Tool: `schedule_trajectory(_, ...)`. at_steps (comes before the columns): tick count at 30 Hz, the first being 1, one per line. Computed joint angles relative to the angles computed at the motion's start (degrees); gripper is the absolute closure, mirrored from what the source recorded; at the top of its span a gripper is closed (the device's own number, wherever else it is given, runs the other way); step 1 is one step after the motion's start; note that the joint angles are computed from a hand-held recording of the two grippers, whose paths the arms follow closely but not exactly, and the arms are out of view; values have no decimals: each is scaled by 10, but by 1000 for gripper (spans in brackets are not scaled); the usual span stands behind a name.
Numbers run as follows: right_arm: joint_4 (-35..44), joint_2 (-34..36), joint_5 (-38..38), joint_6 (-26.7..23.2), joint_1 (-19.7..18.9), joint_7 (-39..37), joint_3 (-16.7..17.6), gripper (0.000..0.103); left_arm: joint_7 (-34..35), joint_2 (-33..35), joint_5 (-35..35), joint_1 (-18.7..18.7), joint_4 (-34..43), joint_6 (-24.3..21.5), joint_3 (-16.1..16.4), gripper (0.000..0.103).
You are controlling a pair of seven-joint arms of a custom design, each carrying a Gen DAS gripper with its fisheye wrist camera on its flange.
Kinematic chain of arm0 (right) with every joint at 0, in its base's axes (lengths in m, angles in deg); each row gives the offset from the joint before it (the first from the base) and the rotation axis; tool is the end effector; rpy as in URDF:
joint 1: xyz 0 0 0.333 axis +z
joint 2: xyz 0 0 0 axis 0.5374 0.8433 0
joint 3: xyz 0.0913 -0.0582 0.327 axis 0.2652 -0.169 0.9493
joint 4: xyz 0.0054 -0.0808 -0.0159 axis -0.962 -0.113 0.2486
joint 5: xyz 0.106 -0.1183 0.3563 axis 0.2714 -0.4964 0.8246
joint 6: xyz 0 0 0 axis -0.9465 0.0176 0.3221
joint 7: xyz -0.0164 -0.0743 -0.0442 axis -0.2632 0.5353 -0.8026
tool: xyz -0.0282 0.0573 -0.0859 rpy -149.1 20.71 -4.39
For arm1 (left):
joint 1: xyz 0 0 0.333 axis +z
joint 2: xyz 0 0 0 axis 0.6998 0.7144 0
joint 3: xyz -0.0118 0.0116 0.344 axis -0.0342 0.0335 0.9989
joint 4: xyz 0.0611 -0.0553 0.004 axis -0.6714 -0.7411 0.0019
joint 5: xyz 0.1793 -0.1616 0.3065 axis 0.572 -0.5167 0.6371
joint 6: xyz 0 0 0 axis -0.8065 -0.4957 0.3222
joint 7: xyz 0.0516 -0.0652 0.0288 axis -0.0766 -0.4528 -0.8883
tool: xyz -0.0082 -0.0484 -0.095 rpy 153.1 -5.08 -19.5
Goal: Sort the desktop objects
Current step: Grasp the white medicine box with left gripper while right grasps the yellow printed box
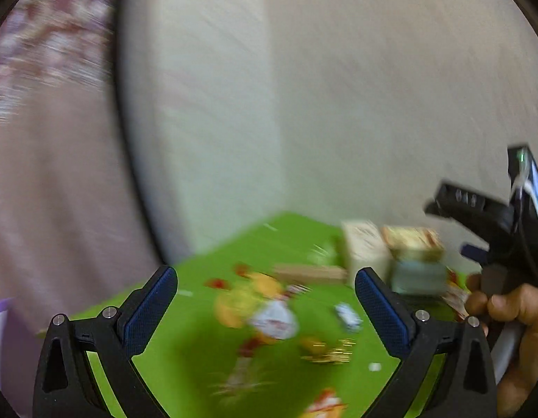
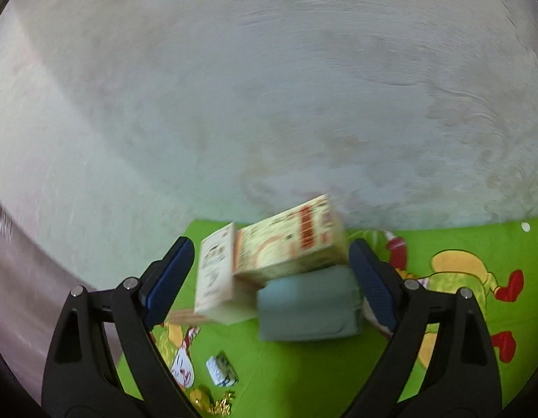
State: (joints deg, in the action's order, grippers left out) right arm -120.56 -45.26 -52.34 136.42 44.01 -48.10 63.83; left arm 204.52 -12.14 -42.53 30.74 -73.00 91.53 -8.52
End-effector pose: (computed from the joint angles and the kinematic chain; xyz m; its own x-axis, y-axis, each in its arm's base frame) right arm 0.3921 0.1616 0.5331 -0.7071 -0.4232 -0.5664 0.0262 0.7848 -0.6191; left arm 0.4871 -0.1386 0.5945 -0.6813 -0.7267 -0.0879 -0.2968 0.3840 -0.8743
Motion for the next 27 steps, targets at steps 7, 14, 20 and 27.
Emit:
schedule_trajectory(7, -5, -5, 26, 0, -7, -28, -14, 12, -132, 72, 204, 6, 59, -99, -49, 0)
schedule_trajectory(14, 4, -1, 54, -23, -8, -50, -14, 12, -200, 128, 263, -3, 123, -139, -63, 1)
schedule_trajectory(20, 11, -3, 69, -42, -10, -57, -13, 12, -246, 160, 311, -9, 161, -161, -71, 10)
schedule_trajectory(27, 24, 10, 93, -55, -2, -86, -18, 12, -298, 193, 350, -12, 197, -191, -74, 47)
